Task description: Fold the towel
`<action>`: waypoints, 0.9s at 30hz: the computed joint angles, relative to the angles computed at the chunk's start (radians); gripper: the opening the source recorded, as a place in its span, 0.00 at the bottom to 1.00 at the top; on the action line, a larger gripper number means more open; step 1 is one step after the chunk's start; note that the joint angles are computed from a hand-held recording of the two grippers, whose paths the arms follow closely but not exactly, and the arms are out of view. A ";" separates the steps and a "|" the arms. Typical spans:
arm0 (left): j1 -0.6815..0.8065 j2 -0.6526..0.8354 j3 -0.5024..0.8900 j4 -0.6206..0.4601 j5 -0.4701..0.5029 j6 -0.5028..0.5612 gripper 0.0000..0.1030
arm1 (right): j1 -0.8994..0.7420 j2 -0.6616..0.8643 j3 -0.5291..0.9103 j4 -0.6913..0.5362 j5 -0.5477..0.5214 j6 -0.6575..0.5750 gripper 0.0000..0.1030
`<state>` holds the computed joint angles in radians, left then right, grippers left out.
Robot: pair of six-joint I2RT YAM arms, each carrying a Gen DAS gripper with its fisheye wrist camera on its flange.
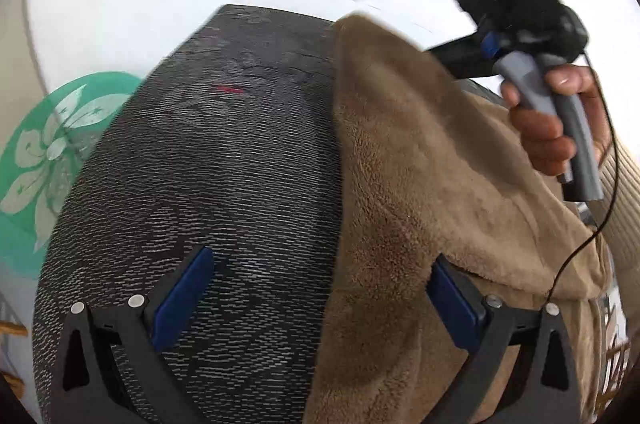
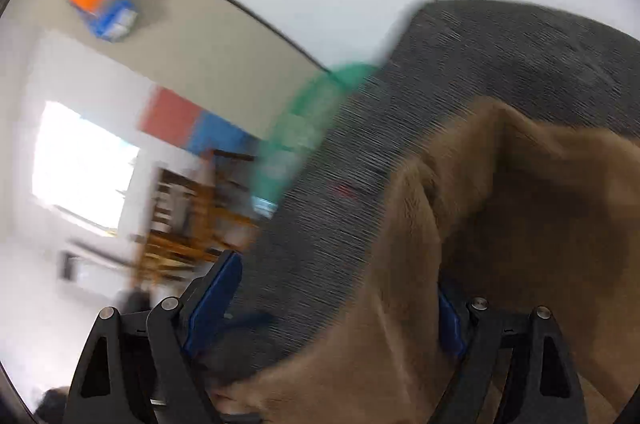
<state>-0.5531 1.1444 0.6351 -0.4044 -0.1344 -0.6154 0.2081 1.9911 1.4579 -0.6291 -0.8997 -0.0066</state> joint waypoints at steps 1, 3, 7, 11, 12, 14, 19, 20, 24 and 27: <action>0.026 -0.016 -0.015 0.006 0.011 -0.002 1.00 | 0.001 -0.002 -0.003 0.042 -0.027 0.038 0.85; 0.068 -0.061 -0.042 0.009 0.031 -0.023 1.00 | 0.010 0.002 -0.007 0.122 -0.048 0.111 0.85; 0.127 -0.117 -0.074 0.012 0.061 -0.043 1.00 | 0.044 0.049 0.009 0.241 0.031 0.256 0.85; 0.140 -0.091 -0.070 0.026 0.056 -0.023 1.00 | 0.072 0.096 0.016 0.370 0.124 0.430 0.85; 0.146 -0.094 -0.074 0.030 0.062 -0.019 1.00 | 0.067 0.096 0.013 0.370 0.123 0.436 0.85; 0.159 -0.101 -0.082 0.036 0.076 -0.011 1.00 | 0.066 0.074 0.005 0.334 0.138 0.400 0.85; 0.155 -0.110 -0.089 0.035 0.076 -0.012 1.00 | 0.023 -0.128 -0.147 0.257 0.201 0.263 0.85; 0.157 -0.114 -0.092 0.036 0.080 -0.013 1.00 | 0.001 -0.192 -0.202 0.252 0.203 0.246 0.85; 0.158 -0.124 -0.093 0.026 0.074 -0.022 1.00 | -0.147 -0.492 -0.428 0.176 0.174 0.159 0.85; 0.153 -0.108 -0.083 0.024 0.055 -0.024 1.00 | -0.329 -0.719 -0.563 0.049 0.116 0.067 0.85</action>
